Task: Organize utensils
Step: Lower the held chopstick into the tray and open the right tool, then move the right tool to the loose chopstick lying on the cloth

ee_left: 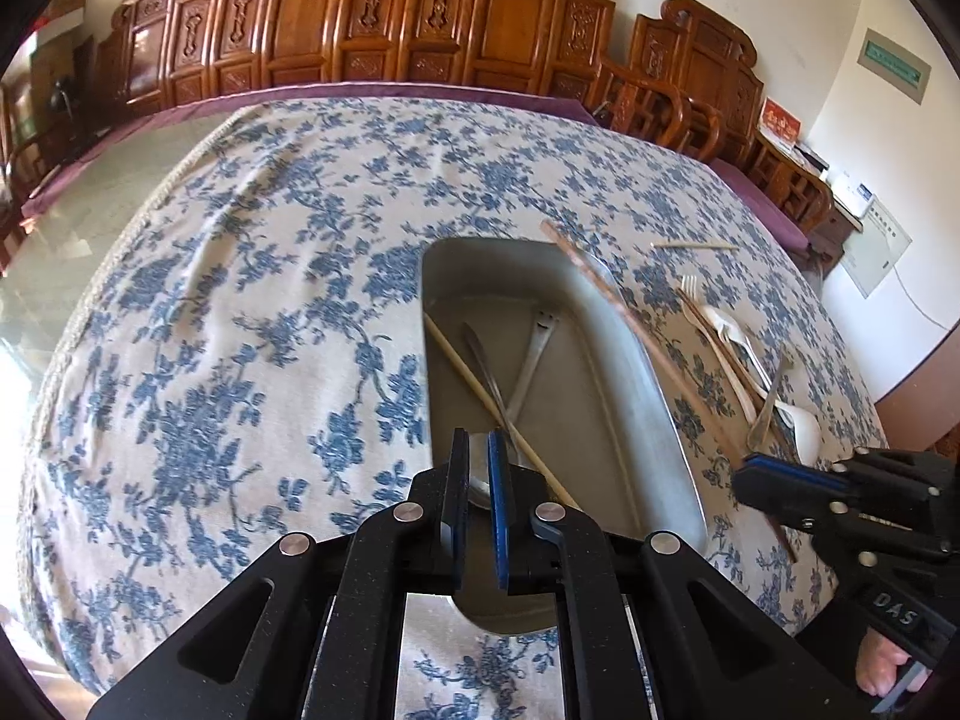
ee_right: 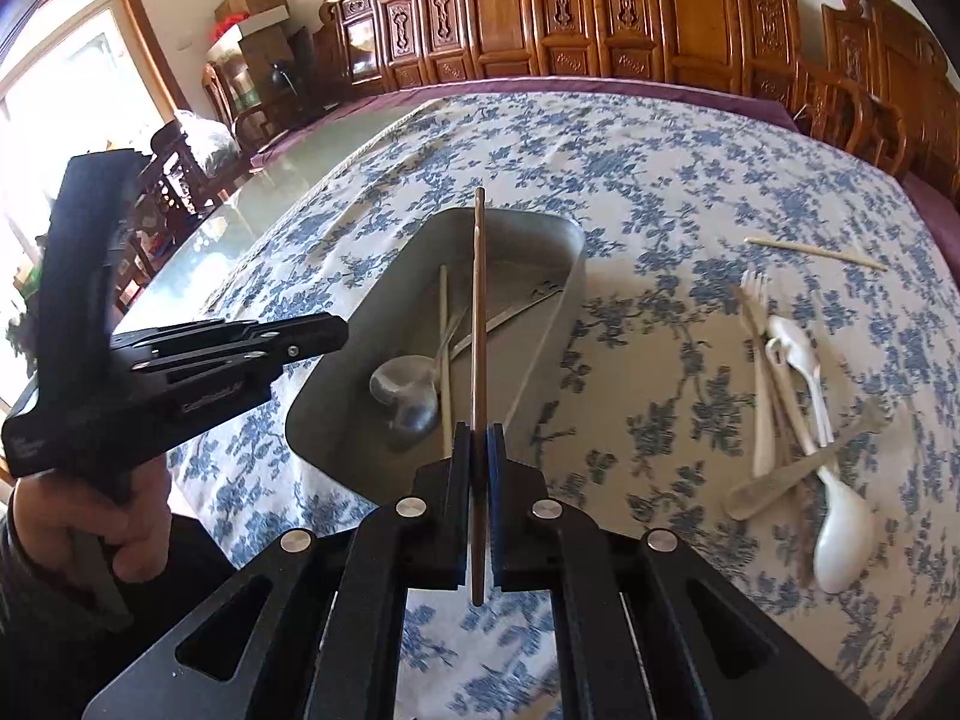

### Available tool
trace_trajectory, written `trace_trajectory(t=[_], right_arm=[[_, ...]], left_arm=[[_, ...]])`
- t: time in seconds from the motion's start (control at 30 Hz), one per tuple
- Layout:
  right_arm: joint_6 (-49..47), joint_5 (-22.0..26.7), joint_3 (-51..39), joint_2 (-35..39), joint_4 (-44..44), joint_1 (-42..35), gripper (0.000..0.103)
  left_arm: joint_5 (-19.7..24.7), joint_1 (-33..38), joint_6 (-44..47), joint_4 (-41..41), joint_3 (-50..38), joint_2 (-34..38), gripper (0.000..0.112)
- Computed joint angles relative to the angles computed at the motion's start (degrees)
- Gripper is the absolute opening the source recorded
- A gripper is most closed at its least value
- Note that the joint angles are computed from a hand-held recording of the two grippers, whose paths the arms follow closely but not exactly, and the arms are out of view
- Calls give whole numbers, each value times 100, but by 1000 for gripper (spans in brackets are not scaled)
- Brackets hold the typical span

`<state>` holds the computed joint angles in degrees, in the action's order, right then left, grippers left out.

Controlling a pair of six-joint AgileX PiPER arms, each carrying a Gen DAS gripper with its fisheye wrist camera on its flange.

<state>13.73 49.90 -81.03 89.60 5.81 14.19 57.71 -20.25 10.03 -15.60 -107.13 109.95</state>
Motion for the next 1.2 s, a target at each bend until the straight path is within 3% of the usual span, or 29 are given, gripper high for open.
trace_trajectory(t=[0.43,0.83,1.03,1.1,1.2], right_arm=[[127,51,-617,814,514,-24,6],[-389,-132,-748,966,717,-73,9],[-1230,-42,-794,748,675,-704,9],[-1500,91,-981,842,540,-1114,9],[-1829,229,-1287,1101,505,-1721,13]], left_arm=[[-156,55,11,82,30,-94,6],[-146,57,65,-4,-4,-103,8],[-189,-150,-11,96,-61,-73,22],[-200,-225,-60,133,-116,-40,37],[-199,-381,-222,273,-288,70,45]])
